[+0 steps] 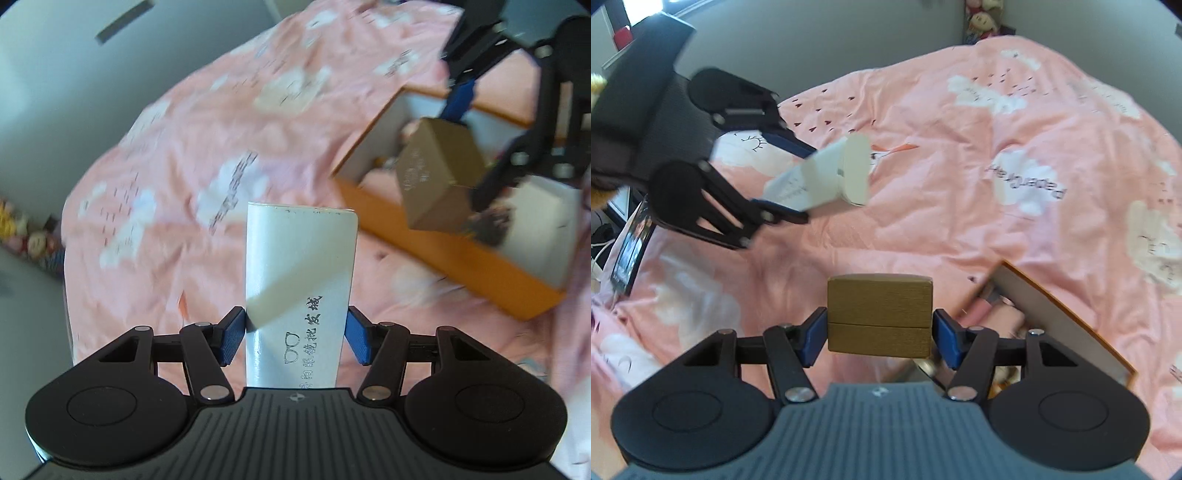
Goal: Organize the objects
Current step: 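Carry the glasses case and gold box over the orange box, then lower the glasses case and gold box into the box, opening both tools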
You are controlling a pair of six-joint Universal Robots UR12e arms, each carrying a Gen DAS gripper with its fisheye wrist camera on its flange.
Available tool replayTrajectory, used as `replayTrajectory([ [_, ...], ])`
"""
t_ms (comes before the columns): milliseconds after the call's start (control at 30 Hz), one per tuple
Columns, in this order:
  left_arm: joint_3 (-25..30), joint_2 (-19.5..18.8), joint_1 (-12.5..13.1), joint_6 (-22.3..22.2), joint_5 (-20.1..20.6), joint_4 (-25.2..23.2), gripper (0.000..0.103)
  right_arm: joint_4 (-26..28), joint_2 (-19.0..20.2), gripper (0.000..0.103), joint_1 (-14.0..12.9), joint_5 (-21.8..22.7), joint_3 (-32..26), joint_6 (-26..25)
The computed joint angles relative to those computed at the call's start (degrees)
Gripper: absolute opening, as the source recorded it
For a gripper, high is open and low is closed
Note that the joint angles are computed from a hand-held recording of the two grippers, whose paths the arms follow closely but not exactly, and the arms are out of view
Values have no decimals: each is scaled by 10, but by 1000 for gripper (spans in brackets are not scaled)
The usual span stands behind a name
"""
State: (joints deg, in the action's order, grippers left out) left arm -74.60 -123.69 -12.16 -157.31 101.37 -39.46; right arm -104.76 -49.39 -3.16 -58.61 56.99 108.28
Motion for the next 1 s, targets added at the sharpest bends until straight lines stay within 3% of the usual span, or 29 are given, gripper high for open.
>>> replayTrajectory([
  [267,48,-14,-38,98,-62,-27,67,-63,-34,62,-33,-44,55,-28],
  [433,91,-45,-53,155,-116,-90,67,-81,-41,62,-47,-90,76,-76],
  [567,133,-76,-61,195,-134,-149,67,-99,-44,62,-55,-119,88,-110],
  [667,174,-103,-58,187,-160,-206,67,-99,-44,62,-60,-131,92,-138],
  [833,242,-148,-57,189,-172,-291,67,-63,-35,62,-64,-141,77,-174],
  [1000,272,-175,-58,193,-187,-298,66,-63,-26,62,-62,-160,68,-188],
])
